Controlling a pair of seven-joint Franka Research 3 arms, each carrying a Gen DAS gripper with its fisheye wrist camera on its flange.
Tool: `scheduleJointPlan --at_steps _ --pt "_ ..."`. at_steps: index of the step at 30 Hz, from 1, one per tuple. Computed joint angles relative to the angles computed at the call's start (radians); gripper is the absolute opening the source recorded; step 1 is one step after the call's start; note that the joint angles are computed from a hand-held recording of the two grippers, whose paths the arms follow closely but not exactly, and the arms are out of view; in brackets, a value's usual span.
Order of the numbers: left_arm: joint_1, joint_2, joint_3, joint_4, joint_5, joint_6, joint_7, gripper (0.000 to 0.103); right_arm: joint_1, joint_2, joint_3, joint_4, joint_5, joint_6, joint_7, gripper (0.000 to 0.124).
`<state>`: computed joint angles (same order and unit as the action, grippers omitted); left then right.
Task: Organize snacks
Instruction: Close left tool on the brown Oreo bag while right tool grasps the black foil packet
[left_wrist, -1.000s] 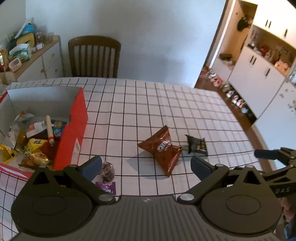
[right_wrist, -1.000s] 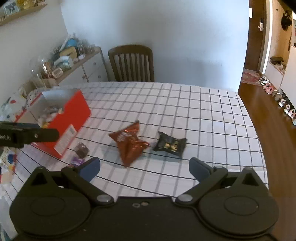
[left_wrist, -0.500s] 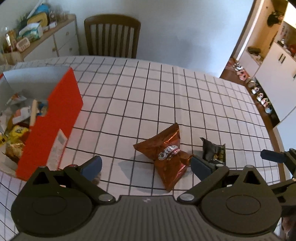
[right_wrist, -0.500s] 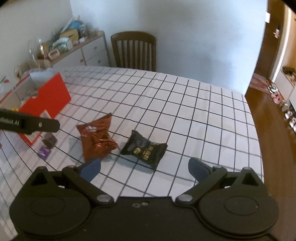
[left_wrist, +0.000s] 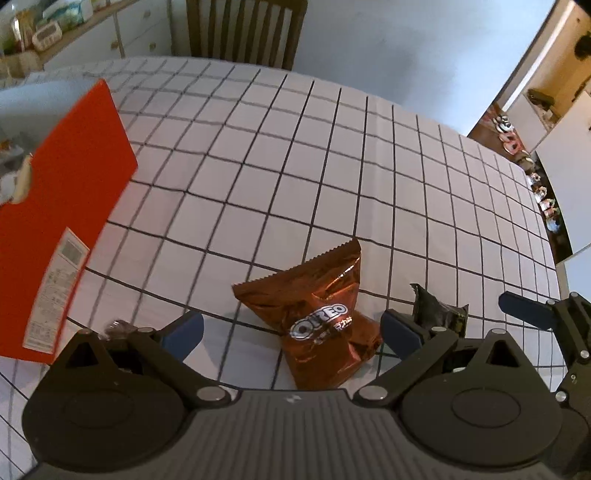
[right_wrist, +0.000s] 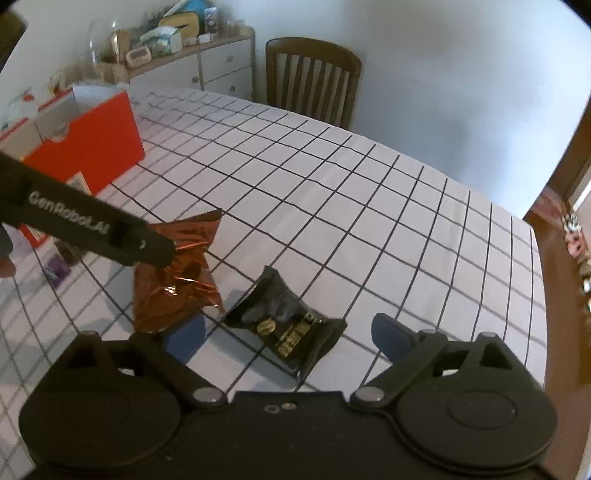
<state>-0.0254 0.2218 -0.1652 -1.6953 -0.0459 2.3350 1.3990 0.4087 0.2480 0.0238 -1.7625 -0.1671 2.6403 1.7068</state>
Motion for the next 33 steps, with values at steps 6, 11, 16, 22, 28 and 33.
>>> scheduleJointPlan --at_steps 6,11,16,22,28,33 --pt "-0.002 0.032 -0.003 0.023 -0.004 -0.021 -0.023 0.102 0.001 0.04 0.0 0.039 -0.006 -0.007 -0.06 0.088" --pt "-0.004 0.058 -0.005 0.045 -0.003 -0.028 -0.043 0.101 0.003 0.059 0.004 0.05 0.012 -0.017 -0.14 0.077" --pt "0.0 0.078 -0.011 0.065 -0.01 -0.035 -0.036 0.088 0.034 0.065 -0.022 0.036 -0.045 0.008 -0.109 0.073" --pt "0.003 0.074 -0.019 0.053 -0.032 -0.017 -0.015 0.061 0.064 0.039 -0.049 -0.015 -0.128 0.054 -0.012 0.069" --pt "0.012 0.049 -0.016 0.021 -0.048 0.004 0.004 0.049 0.103 0.02 -0.078 -0.036 -0.294 0.041 0.172 0.048" --pt "0.025 0.023 -0.013 -0.009 -0.075 0.007 0.027 0.046 0.097 -0.008 -0.064 -0.065 -0.355 0.035 0.275 0.04"
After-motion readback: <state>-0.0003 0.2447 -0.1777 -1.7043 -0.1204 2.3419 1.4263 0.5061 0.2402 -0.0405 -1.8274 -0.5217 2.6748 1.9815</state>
